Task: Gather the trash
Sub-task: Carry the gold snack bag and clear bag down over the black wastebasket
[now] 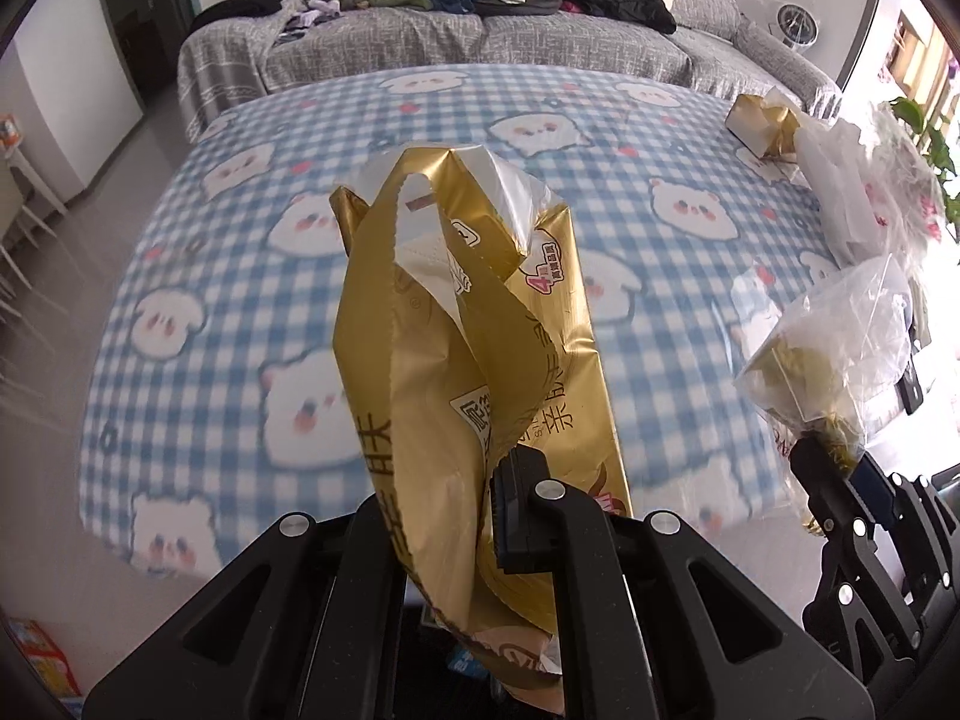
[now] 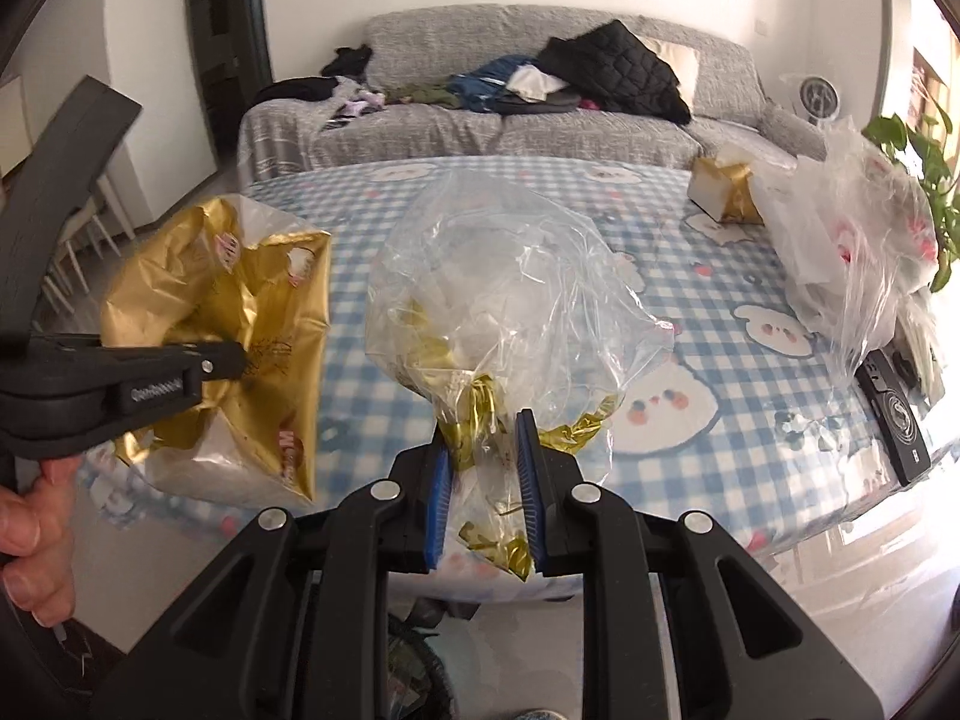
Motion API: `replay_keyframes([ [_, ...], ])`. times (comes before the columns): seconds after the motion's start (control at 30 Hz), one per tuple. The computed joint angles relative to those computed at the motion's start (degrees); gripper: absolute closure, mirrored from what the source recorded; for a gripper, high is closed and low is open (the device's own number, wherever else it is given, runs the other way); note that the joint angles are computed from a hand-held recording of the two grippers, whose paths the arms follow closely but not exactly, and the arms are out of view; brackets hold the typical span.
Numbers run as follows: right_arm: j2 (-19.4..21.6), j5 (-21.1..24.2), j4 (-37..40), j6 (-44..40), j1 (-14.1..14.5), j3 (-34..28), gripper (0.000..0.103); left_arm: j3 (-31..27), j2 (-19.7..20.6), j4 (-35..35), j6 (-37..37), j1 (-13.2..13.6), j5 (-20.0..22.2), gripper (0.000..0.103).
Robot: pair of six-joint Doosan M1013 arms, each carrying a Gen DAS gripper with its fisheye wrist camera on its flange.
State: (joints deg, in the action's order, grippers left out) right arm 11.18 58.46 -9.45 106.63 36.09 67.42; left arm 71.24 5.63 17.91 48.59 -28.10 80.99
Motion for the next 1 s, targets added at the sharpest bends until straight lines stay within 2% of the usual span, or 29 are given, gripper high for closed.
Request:
replay_keyframes([
  [0.4,-6.15,-2.73,1.3,1.6,3.73,8.3,0.084,10.72,-9.82,2.64,-6.56,-6.08,-1.58,0.098],
  [0.57,-7.96,-2.99,0.86,1.84,5.34,11.04,0.084,14.7,-13.13,3.76,-10.5,-8.45,-1.02,0.098],
  [1.0,-10.74,-2.17,0.96,2.5,8.94,16.56,0.084,22.22,-17.69,1.66,-15.53,-12.12,-0.6,0.098],
])
